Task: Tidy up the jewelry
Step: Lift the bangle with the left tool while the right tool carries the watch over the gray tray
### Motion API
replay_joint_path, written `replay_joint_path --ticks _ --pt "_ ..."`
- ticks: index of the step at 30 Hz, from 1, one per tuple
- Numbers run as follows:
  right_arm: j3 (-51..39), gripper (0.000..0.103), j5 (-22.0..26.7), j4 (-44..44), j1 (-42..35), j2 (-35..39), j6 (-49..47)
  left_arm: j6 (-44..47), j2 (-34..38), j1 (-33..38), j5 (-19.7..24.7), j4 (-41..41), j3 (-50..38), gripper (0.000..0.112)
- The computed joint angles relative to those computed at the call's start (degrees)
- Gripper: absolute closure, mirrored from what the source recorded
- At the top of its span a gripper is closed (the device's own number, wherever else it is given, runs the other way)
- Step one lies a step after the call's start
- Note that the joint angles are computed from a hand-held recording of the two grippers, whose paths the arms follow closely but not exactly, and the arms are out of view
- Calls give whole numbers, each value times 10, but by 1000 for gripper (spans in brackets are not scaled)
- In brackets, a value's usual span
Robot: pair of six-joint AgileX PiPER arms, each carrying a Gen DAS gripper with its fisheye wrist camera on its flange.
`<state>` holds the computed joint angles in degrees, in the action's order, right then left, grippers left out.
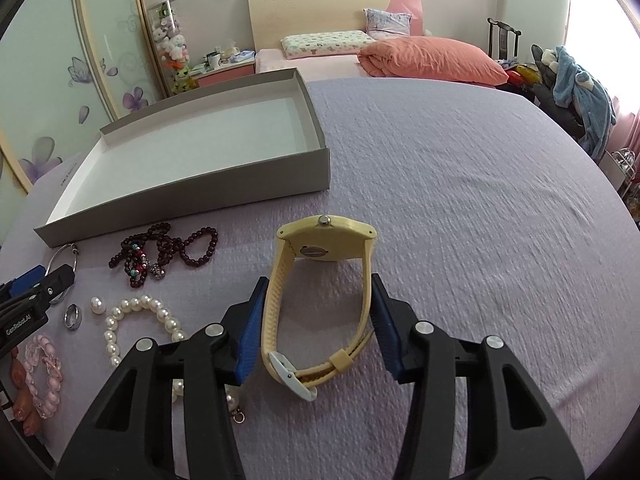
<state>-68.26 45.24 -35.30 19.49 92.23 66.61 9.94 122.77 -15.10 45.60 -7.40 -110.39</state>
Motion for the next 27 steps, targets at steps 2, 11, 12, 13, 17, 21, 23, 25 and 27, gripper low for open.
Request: replay_joint_path --ticks 2,11,12,13,17,21,23,25,27 --pt "0 53 0 0 0 0 0 -14 3 -6 8 21 -7 30" --pt "-24 54 6 1 -6 22 -15 -7 12 -12 13 28 -22 40" --pt "-23 55 5 0 -7 21 -12 -4 11 -13 11 26 -20 40" --pt "-19 58 3 -1 -8 18 -10 -4 12 -13 11 25 -20 40" --pt "-7 63 -9 -1 -12 10 -3 7 12 -11 10 11 -19 41" --pt "8 65 -22 2 -17 -2 2 26 6 -2 4 -14 -8 41" --pt "15 66 -29 3 -20 -8 3 31 -3 2 -6 -23 7 41" --pt "18 67 -33 3 -19 -10 4 32 -17 2 -24 -27 33 41" --pt "22 67 -36 3 -18 -13 8 37 -26 3 -35 -33 48 41"
